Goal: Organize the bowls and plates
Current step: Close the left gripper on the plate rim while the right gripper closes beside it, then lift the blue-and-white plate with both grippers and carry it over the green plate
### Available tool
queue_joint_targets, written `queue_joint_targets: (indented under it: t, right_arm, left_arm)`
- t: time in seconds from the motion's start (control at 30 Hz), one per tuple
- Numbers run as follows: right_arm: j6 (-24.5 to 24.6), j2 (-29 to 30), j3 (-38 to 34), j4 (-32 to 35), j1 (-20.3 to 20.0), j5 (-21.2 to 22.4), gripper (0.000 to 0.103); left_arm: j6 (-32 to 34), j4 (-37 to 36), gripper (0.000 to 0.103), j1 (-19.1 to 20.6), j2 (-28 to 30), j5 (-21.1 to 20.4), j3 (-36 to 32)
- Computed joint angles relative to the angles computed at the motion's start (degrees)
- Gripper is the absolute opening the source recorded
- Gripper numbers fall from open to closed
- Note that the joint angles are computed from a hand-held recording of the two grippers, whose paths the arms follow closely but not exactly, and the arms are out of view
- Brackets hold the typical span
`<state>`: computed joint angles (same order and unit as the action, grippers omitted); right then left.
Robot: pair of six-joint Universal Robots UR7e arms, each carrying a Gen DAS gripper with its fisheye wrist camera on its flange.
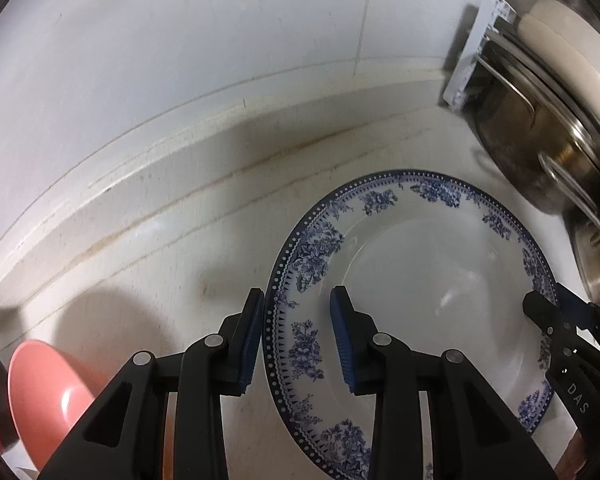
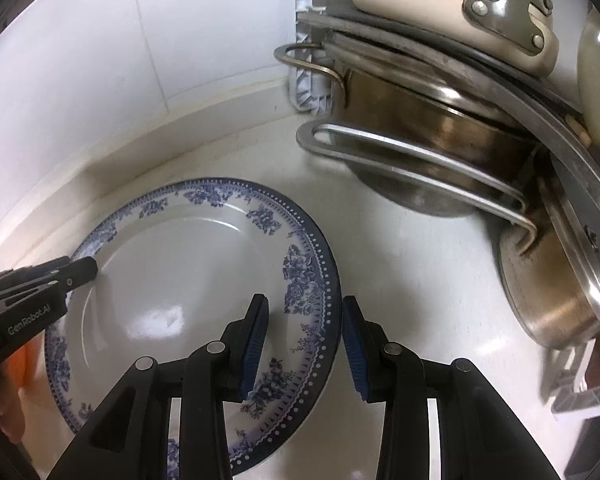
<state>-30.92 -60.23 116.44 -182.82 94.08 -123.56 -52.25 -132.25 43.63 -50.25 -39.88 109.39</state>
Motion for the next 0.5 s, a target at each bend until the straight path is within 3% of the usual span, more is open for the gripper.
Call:
queue_joint_targets:
  t: [0.23,0.5]
  right_arm:
    - [1.4,-0.5,-0.2,4.8,0.2,-1.9,0.038]
    - [1.1,-4.0,4.3,2.4,1.2,-1.6,0.038]
  left_arm:
    - [-2.3,1.9,0.034,-1.5,-0.8,-0.7,1.2]
    - [-7.5,3.9,0.034,-5.9,-4.2,-0.2,5.1]
